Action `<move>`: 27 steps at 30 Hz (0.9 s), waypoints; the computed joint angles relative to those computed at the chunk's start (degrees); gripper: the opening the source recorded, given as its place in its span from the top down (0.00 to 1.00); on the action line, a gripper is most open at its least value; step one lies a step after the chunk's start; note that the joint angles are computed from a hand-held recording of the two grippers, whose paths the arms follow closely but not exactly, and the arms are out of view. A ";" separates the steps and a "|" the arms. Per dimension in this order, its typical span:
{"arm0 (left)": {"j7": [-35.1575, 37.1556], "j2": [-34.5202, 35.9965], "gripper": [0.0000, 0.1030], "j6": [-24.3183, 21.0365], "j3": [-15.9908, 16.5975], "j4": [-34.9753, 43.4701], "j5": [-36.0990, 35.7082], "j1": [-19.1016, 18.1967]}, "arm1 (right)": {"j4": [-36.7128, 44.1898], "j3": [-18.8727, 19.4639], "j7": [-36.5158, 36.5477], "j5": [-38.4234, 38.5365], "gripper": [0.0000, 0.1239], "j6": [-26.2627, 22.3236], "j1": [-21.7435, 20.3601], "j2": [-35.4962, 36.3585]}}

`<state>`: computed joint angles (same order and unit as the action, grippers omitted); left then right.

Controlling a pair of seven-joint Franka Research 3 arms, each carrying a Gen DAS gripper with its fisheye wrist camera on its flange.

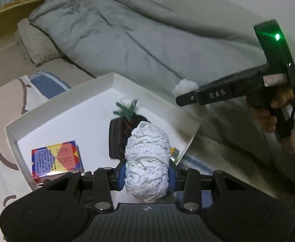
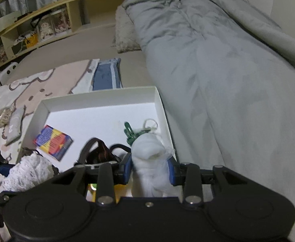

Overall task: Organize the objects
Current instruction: 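Carry the crocheted ball and cotton bundle over the white box, then open both tools to release the ball and cotton bundle into the box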

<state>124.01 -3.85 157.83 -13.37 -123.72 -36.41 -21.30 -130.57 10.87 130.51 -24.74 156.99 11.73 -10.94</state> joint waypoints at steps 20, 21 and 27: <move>-7.77 0.67 0.38 -1.69 -0.85 -0.96 9.26 1.83 | 0.19 -1.43 0.00 -1.41 0.53 -2.24 1.79 2.04; -7.71 0.48 0.38 -1.89 -0.72 -0.97 9.17 1.69 | 0.11 -1.33 0.17 -1.45 0.53 -2.52 1.74 1.84; -8.52 -1.00 0.38 -2.05 -0.06 -1.66 9.06 0.94 | -0.39 -0.73 -0.19 -0.96 0.54 -3.58 1.68 0.48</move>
